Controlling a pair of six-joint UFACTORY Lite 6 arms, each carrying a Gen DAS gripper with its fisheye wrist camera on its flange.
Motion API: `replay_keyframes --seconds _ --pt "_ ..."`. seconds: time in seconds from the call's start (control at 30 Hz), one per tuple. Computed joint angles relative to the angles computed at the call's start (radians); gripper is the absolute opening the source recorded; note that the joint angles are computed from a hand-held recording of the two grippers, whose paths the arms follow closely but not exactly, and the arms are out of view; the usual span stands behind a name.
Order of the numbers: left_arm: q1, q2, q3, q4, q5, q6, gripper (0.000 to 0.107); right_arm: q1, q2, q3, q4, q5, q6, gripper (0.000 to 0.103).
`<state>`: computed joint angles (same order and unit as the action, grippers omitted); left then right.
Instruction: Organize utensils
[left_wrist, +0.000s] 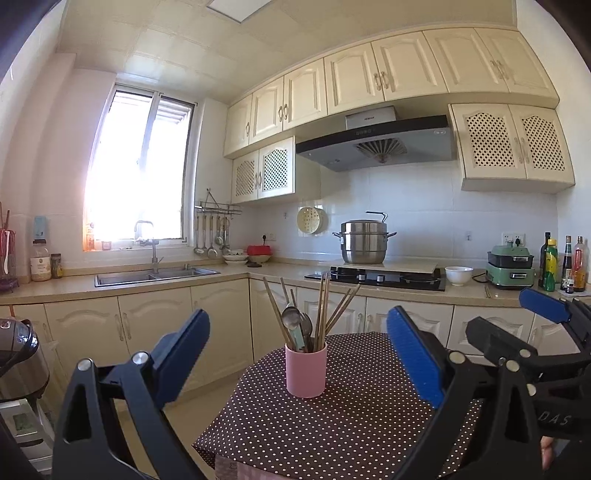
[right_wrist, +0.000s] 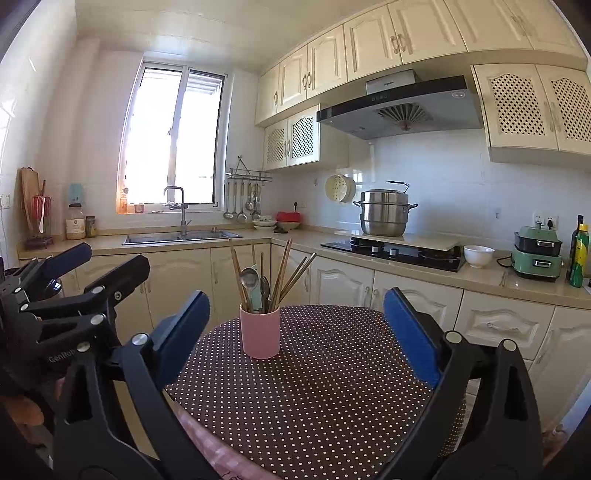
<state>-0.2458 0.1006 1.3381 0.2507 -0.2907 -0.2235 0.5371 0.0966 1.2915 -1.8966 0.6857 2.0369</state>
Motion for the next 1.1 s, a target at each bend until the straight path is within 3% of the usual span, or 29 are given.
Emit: replay_keyframes --seconds 1.1 --pt "0.016 0.149 0.151 0.108 0.015 -0.104 0.095 -0.053 0.095 0.096 -0.011 -0.073 0.009 0.093"
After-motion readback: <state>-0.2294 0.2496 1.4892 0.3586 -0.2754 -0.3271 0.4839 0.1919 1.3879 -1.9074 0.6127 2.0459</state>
